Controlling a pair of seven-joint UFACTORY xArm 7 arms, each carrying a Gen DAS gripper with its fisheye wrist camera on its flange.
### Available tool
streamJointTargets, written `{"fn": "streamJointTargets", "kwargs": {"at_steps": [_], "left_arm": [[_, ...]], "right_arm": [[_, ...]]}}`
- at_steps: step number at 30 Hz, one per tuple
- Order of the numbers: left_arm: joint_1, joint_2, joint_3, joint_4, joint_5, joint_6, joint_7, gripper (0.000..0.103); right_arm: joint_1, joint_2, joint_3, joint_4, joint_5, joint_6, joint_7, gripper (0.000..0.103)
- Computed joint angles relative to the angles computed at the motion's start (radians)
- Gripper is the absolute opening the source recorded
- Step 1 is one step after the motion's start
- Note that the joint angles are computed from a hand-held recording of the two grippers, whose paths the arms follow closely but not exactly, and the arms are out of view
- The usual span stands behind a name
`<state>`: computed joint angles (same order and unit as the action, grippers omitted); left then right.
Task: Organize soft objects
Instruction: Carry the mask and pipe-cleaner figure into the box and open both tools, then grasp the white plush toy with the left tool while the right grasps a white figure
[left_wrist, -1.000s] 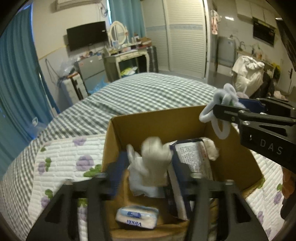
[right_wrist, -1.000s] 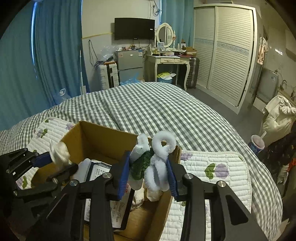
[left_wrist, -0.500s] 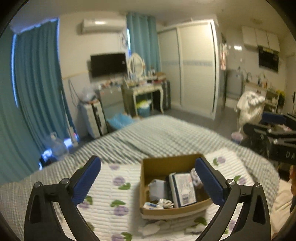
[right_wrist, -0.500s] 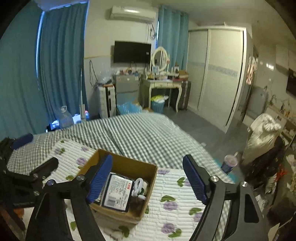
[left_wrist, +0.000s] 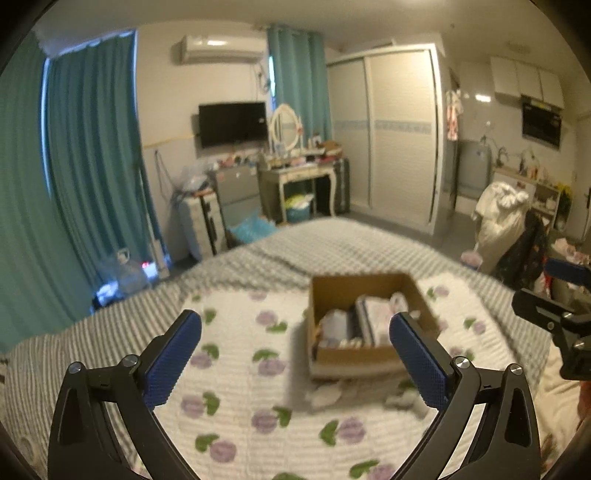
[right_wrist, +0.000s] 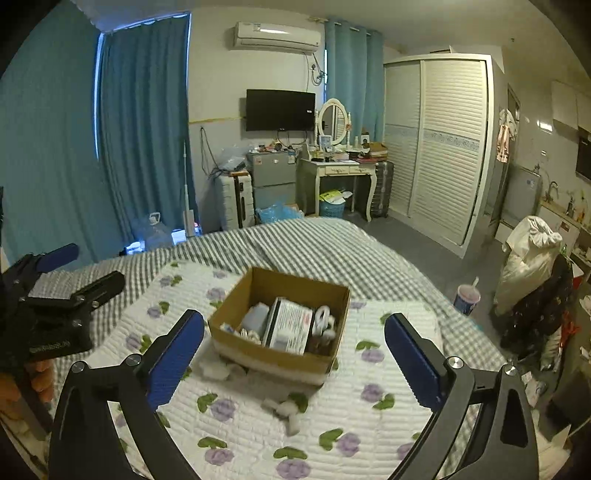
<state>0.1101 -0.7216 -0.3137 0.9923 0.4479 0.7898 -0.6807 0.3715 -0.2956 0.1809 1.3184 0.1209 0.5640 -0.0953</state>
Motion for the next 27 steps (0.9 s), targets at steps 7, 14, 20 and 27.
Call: {"fn": "streamJointTargets", "kwargs": {"at_steps": [7,14,20,27], "left_arm": [[-0.012,0.004,0.007,-0.196,0.008,-0.078,-0.037,0.103],[-0.055,0.099,0.048,-0.299,-0.025,-0.163,-0.057,0.103],[-0.072,0.174,0.062,-0.302,-0.031,-0.194,-0.064,0.102],[-0.08,0.239,0.064,-0.283,-0.009,-0.211,-0.099,0.102]], "right_arm": [[-0.007,0.121,0.064,-0.153,-0.096,-0.164,0.127,0.099],[0.009,0.288,0.032,-0.177,-0.134,-0.169,0.241,0.087],[0.015,0.384,0.018,-0.166,-0.086,-0.142,0.288,0.069],[0.039,0.377,0.016,-0.201,-0.154,-0.152,0.278,0.041]]}}
